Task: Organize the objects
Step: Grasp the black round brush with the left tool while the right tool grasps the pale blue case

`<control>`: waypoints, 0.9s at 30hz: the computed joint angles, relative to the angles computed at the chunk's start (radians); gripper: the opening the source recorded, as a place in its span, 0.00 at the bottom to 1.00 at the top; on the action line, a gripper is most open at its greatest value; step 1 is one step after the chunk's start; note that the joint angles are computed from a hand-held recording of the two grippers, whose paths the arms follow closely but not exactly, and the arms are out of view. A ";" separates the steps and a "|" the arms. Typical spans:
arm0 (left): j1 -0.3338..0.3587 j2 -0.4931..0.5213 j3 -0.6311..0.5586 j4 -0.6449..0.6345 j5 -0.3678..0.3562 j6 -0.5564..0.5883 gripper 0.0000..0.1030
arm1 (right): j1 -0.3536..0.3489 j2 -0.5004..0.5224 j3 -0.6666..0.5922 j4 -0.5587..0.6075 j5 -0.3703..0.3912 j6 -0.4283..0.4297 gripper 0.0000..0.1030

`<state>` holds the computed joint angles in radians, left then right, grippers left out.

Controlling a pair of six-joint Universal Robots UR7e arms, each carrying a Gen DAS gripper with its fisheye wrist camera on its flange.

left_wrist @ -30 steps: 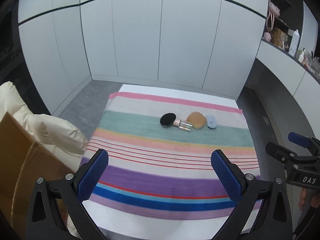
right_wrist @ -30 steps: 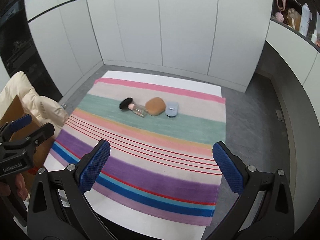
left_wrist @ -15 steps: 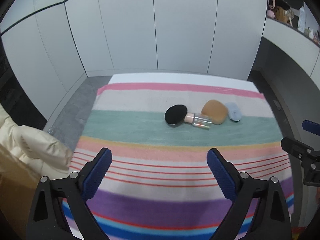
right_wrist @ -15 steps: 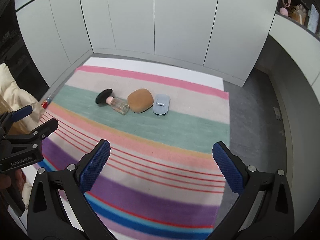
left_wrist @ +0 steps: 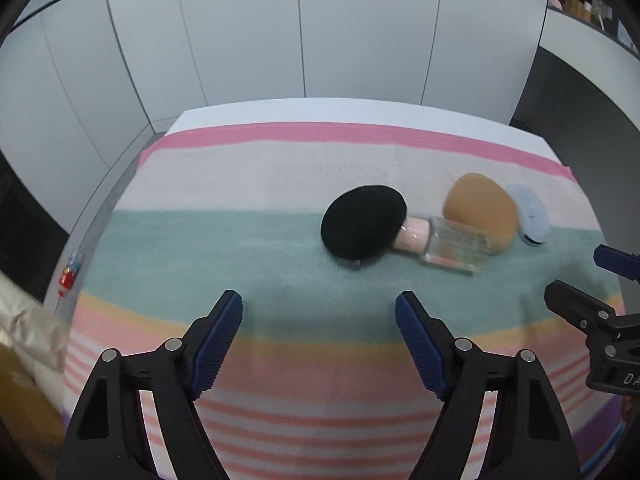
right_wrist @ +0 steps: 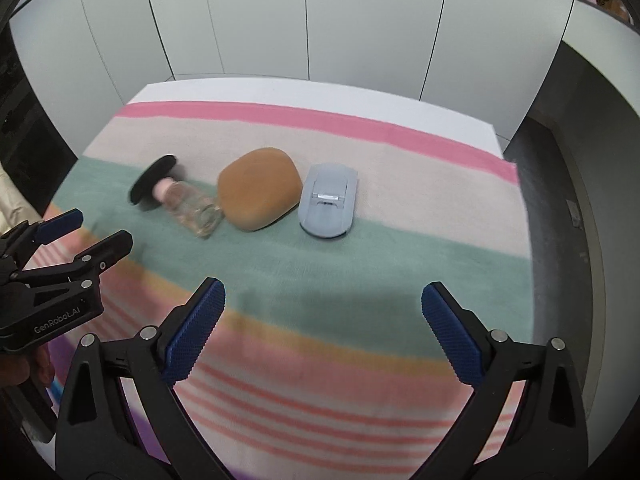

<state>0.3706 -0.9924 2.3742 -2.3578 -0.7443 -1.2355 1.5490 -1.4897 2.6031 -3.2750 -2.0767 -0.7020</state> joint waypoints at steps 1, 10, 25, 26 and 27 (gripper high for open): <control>0.011 0.011 -0.005 -0.020 0.008 0.024 0.77 | -0.006 0.023 -0.007 -0.018 0.000 -0.003 0.96; 0.088 0.092 -0.054 -0.205 0.058 0.224 0.55 | -0.031 0.187 -0.084 -0.145 0.024 -0.029 0.90; 0.078 0.084 -0.077 -0.218 0.021 0.230 0.13 | -0.022 0.156 -0.101 -0.100 0.058 -0.022 0.37; 0.070 0.074 -0.074 -0.206 0.020 0.215 0.13 | -0.018 0.140 -0.097 -0.085 0.058 -0.012 0.37; 0.065 0.066 -0.071 -0.202 0.018 0.206 0.13 | -0.015 0.128 -0.095 -0.071 0.057 -0.003 0.37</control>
